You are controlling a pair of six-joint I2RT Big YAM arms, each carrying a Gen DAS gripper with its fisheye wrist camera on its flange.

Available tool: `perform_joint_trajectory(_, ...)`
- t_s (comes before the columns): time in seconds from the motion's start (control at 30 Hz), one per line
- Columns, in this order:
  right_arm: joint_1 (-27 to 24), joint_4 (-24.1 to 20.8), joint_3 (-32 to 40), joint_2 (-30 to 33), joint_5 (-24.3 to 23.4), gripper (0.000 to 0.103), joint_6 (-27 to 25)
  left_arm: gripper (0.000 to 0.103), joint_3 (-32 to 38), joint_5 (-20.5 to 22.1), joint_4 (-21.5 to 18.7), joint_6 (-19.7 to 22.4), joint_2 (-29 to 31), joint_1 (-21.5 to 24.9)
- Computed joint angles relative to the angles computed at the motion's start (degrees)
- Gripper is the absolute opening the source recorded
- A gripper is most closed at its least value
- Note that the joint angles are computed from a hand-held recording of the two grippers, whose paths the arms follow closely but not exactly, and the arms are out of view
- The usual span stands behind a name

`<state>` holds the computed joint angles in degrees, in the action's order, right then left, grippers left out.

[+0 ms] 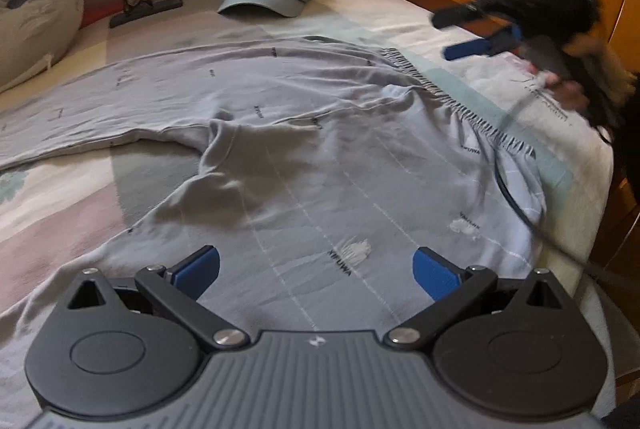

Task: Fold clothes
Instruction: 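Lower the right tool onto the waistband corner and close on it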

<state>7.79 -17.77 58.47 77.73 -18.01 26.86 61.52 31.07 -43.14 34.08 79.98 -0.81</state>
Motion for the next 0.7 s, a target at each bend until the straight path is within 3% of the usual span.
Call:
perform_joint_trajectory(0.17,-6.7,1.4,6.0,8.2,-10.5,0.103,3.4,0.102,1.0,2.7,-2.9,-0.2,1.7,-0.7)
perform_joint_trajectory(0.3,-9.9,1.3,10.9,14.5,-19.5,0.103,6.1,0.102,1.1,2.6,-2.6,-0.2,2.4,-1.1)
perform_joint_trajectory(0.43,-11.2,-4.3,16.7,19.7,-23.7,0.103,4.0,0.102,1.5,3.0,-2.0,-1.3,3.1,-0.9)
perform_joint_trajectory(0.6,-10.7,-13.5,24.7,25.0,-26.5,0.103,-2.8,0.102,1.5,3.2,-1.2,-1.8,3.5,-0.9)
perform_joint_trajectory(0.7,-10.1,-15.7,28.0,27.3,-27.5,0.103,-4.0,0.102,1.3,3.0,-0.6,-2.0,3.5,-1.1)
